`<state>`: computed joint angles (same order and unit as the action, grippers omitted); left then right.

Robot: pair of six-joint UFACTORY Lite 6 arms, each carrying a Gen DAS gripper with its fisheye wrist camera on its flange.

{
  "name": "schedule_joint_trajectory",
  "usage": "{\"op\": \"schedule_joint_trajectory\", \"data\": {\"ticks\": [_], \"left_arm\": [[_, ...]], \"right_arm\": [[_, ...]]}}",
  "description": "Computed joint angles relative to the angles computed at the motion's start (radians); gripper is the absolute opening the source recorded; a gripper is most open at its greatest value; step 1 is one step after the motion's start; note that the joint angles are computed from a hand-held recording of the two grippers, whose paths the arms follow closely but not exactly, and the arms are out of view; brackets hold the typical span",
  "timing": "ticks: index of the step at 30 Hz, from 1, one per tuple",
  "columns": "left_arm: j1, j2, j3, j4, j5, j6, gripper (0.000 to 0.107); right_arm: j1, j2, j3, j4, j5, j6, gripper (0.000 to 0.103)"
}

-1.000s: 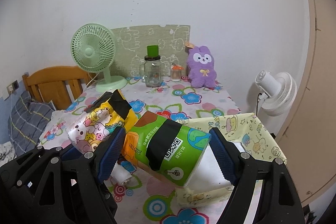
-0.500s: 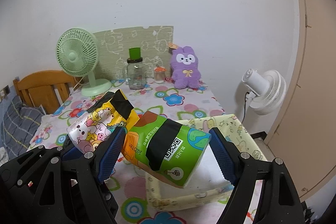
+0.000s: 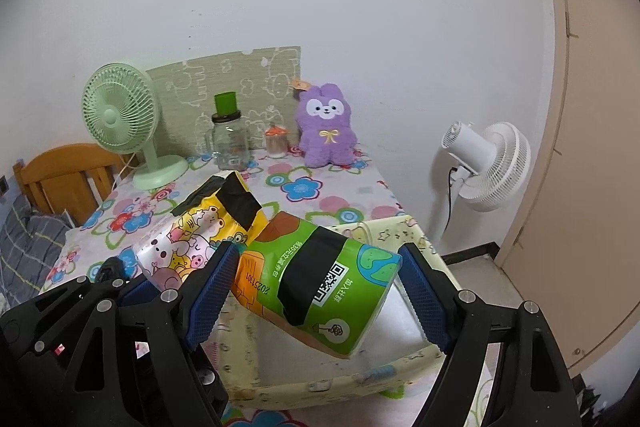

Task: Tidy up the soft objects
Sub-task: 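Carry both held packs up and over the yellow gift box, then lower both packs into the yellow box and open both grippers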

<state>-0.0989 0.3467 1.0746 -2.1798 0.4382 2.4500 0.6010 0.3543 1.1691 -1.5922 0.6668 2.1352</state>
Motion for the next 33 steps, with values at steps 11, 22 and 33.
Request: {"op": "schedule_joint_trajectory", "data": {"ticks": [11,22,33], "left_arm": [[-0.076,0.081,0.067,-0.019,-0.026,0.005,0.022],[-0.113,0.209,0.177,0.061,-0.087,-0.072,0.023],[-0.118,0.319,0.283,0.094,-0.123,-0.09,0.036]], "right_arm": [[-0.087,-0.023,-0.076,-0.101,-0.052,0.091,0.083],[-0.16,0.053,-0.067,-0.151,-0.134,0.15,0.083],[-0.205,0.153,0.008,-0.164,-0.199,0.159,0.083]]}}
